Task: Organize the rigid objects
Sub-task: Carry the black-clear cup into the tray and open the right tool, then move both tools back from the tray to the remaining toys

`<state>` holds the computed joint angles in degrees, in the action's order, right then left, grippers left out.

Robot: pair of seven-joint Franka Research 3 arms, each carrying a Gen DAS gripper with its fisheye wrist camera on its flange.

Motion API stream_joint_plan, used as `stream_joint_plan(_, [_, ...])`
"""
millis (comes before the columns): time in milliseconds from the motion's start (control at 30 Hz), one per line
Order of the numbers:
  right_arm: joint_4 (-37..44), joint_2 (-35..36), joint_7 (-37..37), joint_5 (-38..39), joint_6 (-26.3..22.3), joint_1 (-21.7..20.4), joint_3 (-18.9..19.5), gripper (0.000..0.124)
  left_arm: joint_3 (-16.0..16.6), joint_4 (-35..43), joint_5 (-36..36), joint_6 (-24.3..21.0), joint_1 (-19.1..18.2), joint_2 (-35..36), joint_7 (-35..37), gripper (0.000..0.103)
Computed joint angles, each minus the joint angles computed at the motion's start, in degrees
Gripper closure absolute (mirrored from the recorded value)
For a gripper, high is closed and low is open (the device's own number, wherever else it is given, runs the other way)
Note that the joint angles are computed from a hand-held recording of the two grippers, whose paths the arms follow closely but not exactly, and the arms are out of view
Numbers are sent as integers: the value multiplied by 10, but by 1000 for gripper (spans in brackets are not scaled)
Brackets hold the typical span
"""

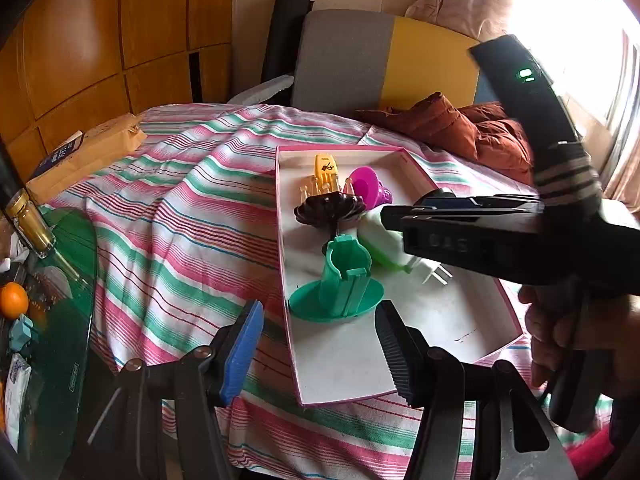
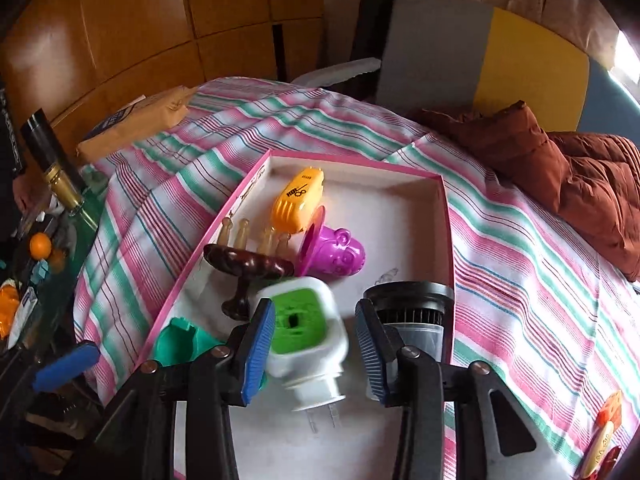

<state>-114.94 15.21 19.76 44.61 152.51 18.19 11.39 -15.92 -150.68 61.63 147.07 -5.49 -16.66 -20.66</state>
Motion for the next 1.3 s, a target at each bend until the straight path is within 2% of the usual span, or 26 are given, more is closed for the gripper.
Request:
stream_joint_plan(233, [-13,-31,-25,48,-54,-20,-11,82,-3,4,2,-4,-3,2,1,44])
stream_joint_plan(400, [-31,-51,-41,83,-59,-31,-26,82,-4,10,4,-5,-7,5,6,44])
stream_joint_plan(600, [-41,-60,-53,98,-40,-45,-46,82,-7,24,7,-10,-15,13,14,44])
stream_joint_plan(800, [-32,-44,-23,47,-30,-61,-62,82,-6,37,7,-12,-24,26,23,43])
stream_joint_plan(1067, [-32,-30,-21,-5,-10,-81,-65,82,-4,55,2,-17,-34,43,46,42])
stream_joint_plan(1300, [-13,-16,-8,-26,13,-103,-71,82,-1,69,5,-10,-41,57,57,42])
